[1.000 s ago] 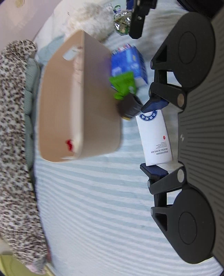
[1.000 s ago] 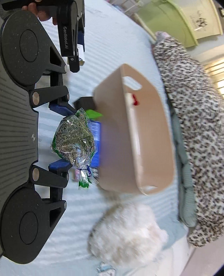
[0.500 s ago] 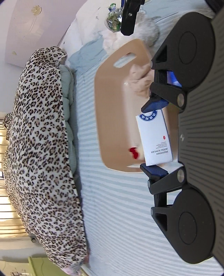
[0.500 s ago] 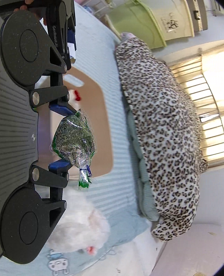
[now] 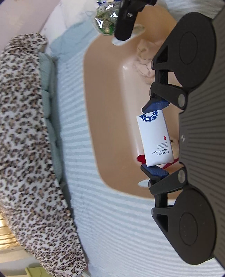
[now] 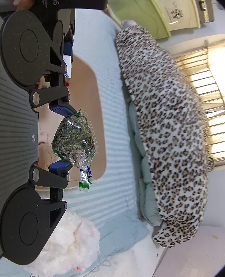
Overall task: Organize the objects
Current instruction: 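Carry both items over the beige bin and open both tools to release them, then move the left tool to the black box while the right tool approaches the Hello Kitty juice box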
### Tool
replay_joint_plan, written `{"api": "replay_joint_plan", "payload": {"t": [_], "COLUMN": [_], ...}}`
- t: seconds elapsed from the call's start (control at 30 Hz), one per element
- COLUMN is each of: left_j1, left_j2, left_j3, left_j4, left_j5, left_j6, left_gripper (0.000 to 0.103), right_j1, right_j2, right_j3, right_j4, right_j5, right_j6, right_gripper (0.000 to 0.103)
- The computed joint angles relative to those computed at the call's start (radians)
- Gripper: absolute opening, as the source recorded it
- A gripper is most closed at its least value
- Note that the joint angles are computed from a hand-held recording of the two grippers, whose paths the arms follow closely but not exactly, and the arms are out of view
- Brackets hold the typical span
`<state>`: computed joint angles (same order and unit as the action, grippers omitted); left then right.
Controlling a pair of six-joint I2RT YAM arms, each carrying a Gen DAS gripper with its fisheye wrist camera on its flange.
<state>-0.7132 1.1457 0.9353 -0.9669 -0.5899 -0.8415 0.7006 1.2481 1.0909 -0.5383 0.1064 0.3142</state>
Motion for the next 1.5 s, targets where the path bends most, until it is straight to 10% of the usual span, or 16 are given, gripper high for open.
{"api": "replay_joint_plan", "payload": {"t": [0.23,0.6,1.13,1.5], "left_j1": [0.052,-0.026,-0.522,-0.619], "left_j2": [0.027,-0.067,-0.096,-0.055], "left_j3": [-0.064,0.042,0.085,-0.099], "left_j4": [0.040,-0.153,-0.558,-0.380], "left_j5": [0.082,0.039,-0.085,0.005], "left_j6": [0.035,-0.064,-0.627,-0.658], "left_gripper": [0.066,0.083,0.089,0.089], "right_j1": [-0.006,0.026,0.070,0.013], "right_j2": [0.083,0.002,-0.306,-0.306], "right_j3": [-0.028,-0.002,-0.094,-0.245], "right_j4": [0.028,-0.038,-0.317,-0.320], "right_j5": [0.000,-0.008,0.031,0.020], "right_j6": [-0.027,-0.028,-0.034,-0.059], "right_gripper": [0.051,0.082,0.096,0.096]}}
